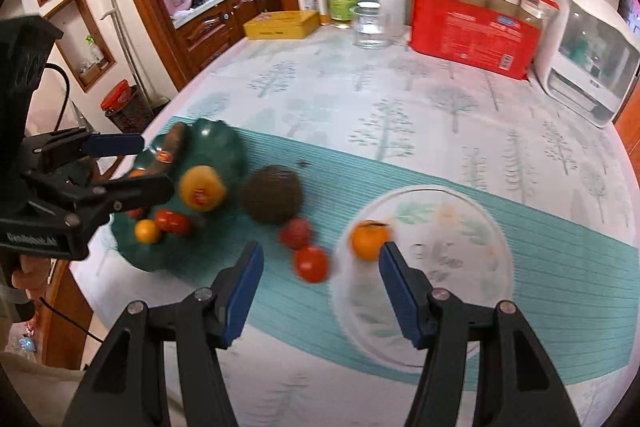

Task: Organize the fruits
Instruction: 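Move the left tool to the avocado while the right tool moves to the tangerine, then grasp the dark avocado with the left tool while the right tool grasps the tangerine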

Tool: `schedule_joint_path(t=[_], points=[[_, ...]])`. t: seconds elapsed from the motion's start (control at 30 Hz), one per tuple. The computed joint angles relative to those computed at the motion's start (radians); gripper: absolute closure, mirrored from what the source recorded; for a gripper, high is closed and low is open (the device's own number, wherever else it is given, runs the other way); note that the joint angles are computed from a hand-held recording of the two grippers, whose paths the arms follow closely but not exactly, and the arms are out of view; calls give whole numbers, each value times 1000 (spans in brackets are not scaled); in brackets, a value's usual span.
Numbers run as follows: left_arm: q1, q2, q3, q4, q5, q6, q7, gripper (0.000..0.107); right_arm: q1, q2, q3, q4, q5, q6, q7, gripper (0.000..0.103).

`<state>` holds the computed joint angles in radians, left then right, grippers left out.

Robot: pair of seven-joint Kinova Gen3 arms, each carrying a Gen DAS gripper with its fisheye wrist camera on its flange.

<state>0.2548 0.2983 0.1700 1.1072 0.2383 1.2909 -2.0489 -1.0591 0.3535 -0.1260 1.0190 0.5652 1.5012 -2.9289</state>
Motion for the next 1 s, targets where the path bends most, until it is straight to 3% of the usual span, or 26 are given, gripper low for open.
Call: schedule_joint_path(t=[0.17,0.37,0.5,0.73,1.0], points=[[110,57,-5,-9,-127,-19,80,26,74,-61,-20,148,-45,-93,19,43],[179,110,-11,-19,-215,-46,127,26,167,-89,-44,269,-104,-223,49,43],[191,147,-13,-47,-231,-26,135,28,211,-87,-48,318,-141,-310,79,43],[193,188,-10,-77,-232,-2,103,41,247,-71,-40,351,-184,-393,117,43],[179,212,0,-105,-197,23,41,47,263,-43,-31,341,-221,-428,176,57]])
